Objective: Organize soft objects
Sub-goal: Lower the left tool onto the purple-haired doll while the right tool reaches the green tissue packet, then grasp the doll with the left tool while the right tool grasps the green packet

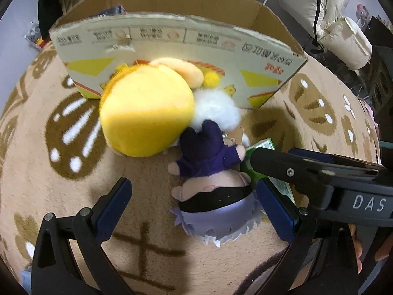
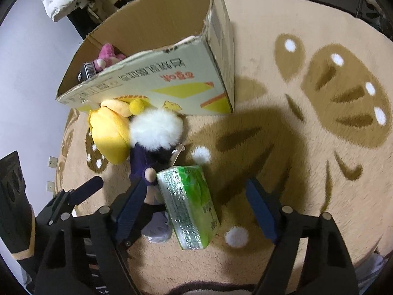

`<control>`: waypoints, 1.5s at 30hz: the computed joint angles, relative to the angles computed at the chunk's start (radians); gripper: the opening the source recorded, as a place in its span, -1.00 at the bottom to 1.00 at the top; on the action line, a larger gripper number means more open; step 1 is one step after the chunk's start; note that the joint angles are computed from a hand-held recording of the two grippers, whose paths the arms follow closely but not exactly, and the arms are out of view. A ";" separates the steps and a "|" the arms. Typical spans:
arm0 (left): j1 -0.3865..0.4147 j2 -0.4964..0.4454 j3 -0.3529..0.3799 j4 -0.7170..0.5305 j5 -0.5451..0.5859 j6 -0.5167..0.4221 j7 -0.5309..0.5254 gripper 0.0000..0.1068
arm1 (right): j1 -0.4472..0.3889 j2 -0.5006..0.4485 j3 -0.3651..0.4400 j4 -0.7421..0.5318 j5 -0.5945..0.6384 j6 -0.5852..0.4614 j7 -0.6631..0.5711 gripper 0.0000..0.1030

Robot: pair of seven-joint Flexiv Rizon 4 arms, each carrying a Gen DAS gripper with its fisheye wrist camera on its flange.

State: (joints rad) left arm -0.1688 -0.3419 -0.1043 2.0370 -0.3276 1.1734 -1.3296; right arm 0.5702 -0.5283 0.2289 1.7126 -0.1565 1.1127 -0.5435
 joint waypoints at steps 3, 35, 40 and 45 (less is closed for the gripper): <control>-0.006 -0.013 0.002 -0.013 0.010 -0.024 -0.009 0.88 | -0.009 -0.006 0.011 -0.008 0.014 -0.009 -0.014 0.49; -0.013 -0.025 -0.032 0.004 -0.078 -0.040 -0.003 0.14 | 0.032 0.011 -0.048 0.033 -0.063 0.067 0.037 -0.30; -0.044 0.003 0.026 0.009 0.029 -0.028 -0.071 0.13 | 0.059 0.036 -0.088 0.072 -0.140 0.112 0.091 -0.31; -0.058 0.036 0.067 0.018 0.129 0.004 -0.162 0.13 | 0.116 0.070 -0.175 0.128 -0.285 0.185 0.199 -0.33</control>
State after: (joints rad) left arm -0.2264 -0.3056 -0.0370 2.0553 -0.1987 1.1773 -1.4913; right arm 0.6861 -0.4581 0.0539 1.8407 -0.4411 1.2977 -0.3448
